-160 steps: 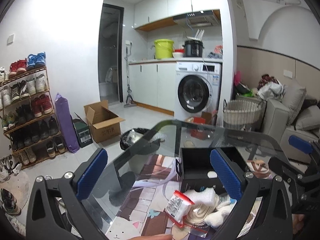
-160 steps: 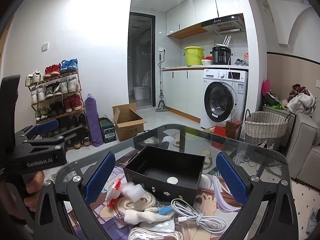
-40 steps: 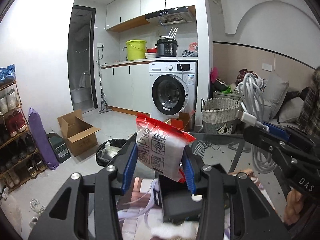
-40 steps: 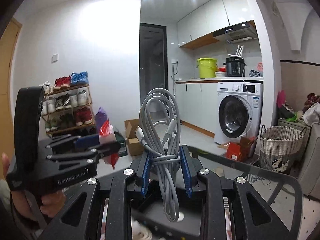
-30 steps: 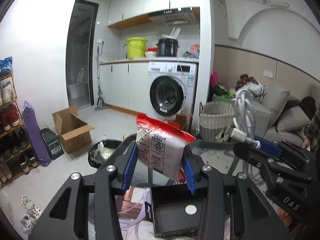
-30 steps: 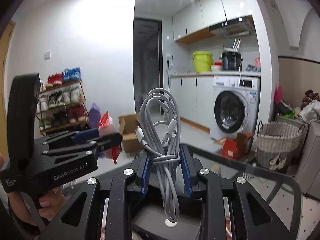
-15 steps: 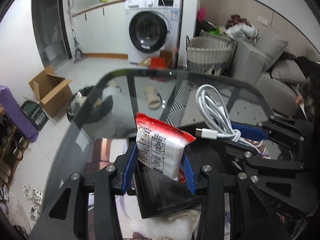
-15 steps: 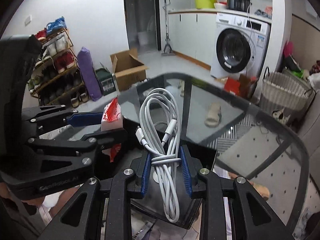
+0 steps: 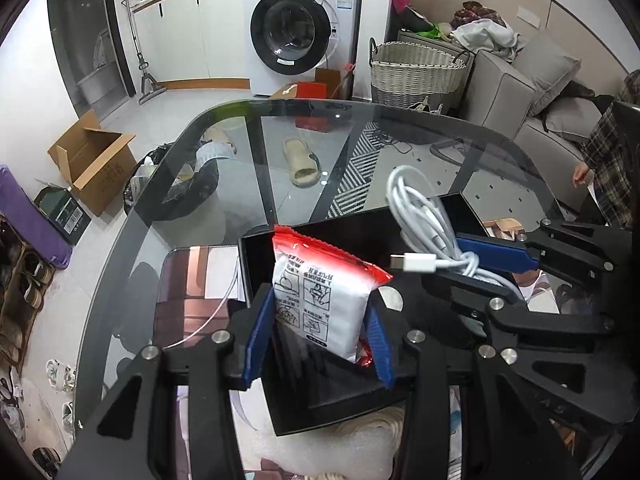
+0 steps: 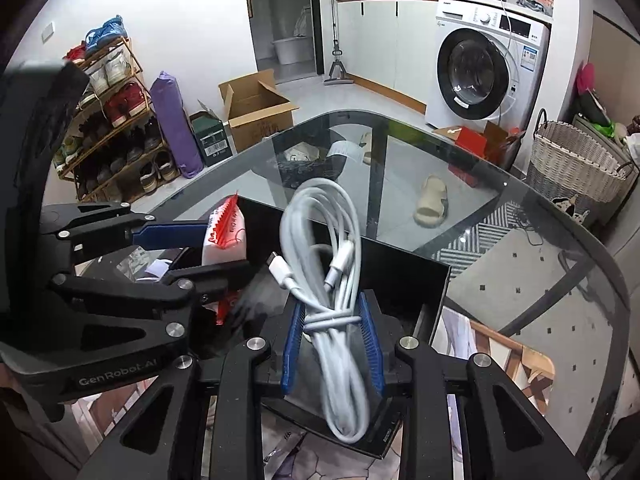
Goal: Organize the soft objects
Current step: 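Lower both held items into the black box and open both tools, then grasp the white foam sheet with the left tool while the right tool grasps the white glove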
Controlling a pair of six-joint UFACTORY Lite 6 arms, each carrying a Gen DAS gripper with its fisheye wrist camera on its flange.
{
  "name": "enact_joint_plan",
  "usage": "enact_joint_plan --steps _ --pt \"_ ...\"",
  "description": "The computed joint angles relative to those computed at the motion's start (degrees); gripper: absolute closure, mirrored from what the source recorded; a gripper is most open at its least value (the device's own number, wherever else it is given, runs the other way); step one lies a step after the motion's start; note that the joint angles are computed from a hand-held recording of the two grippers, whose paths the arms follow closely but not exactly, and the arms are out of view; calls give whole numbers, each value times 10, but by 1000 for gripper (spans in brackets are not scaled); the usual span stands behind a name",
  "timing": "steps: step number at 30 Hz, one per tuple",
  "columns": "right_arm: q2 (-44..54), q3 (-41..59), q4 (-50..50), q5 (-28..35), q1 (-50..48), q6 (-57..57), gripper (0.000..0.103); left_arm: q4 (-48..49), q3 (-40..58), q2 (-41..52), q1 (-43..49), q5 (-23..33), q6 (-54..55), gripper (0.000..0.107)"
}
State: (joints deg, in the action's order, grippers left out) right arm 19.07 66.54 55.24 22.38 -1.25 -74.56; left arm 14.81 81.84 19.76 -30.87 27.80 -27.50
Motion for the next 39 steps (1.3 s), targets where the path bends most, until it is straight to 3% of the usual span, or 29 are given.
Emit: enact_joint_plan --steps 4,9,12,17,19,22,24,29,35,39 --pt "-3 1 3 18 -9 3 68 25 2 2 -3 7 -14 57" --pt "-11 2 -1 28 -15 10 68 42 -5 -10 -1 7 -29 45" --pt "-27 -6 -4 40 -23 16 68 12 -15 -28 5 3 3 45" --pt "-75 -29 -58 99 -38 69 68 22 -65 -93 -6 9 20 40" --pt "-105 -50 -76 129 -47 83 68 32 -104 -135 -13 12 25 29" --pt "-151 -90 -86 176 -64 74 68 -39 -169 -194 -8 5 127 24" --pt "-178 -126 -96 188 -64 71 66 -72 -190 -202 -4 1 176 23" --pt "-175 -193 -121 172 -37 84 61 -46 -233 -187 -12 -14 198 23" --pt "-148 -196 -122 152 -33 93 61 -12 -226 -140 -18 -47 180 23" --pt "-144 -200 -121 149 -35 88 58 -8 -211 -107 -21 -32 178 23"
